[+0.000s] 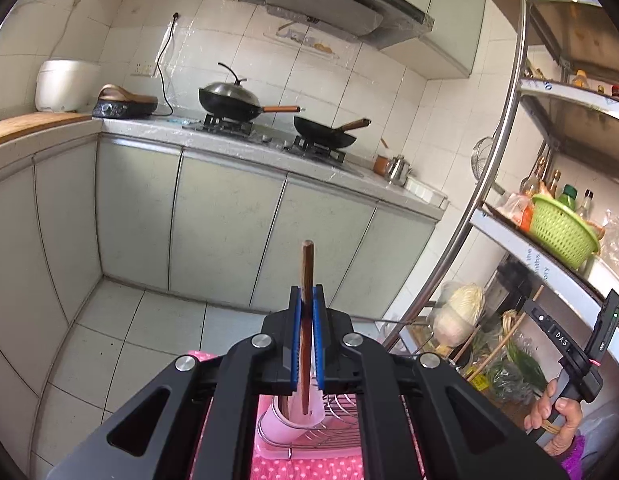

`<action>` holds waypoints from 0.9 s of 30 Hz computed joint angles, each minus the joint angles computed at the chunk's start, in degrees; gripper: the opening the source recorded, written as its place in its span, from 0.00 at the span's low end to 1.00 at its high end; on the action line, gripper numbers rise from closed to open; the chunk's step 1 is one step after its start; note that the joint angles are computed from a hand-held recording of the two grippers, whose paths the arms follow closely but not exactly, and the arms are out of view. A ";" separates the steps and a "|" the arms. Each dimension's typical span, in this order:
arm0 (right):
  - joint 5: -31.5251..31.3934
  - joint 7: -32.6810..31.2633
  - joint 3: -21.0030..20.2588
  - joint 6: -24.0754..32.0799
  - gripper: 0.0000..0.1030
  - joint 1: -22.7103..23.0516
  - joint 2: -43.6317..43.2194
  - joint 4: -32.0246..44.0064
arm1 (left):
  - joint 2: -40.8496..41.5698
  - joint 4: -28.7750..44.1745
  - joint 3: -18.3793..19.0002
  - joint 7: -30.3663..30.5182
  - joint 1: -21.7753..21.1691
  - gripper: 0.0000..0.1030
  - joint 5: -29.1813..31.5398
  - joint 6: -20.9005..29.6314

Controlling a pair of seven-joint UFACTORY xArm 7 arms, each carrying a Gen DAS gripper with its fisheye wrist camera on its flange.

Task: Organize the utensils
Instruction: 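Carry both wooden chopsticks over the pink cup and open both tools to drop them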

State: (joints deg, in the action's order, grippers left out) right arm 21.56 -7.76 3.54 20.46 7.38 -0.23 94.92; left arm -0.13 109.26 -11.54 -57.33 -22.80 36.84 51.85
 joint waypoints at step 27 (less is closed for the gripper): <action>2.35 0.82 -0.27 1.71 0.05 1.08 -1.54 -10.34 | 4.76 -4.86 3.00 -0.34 -0.52 0.05 -6.70 0.84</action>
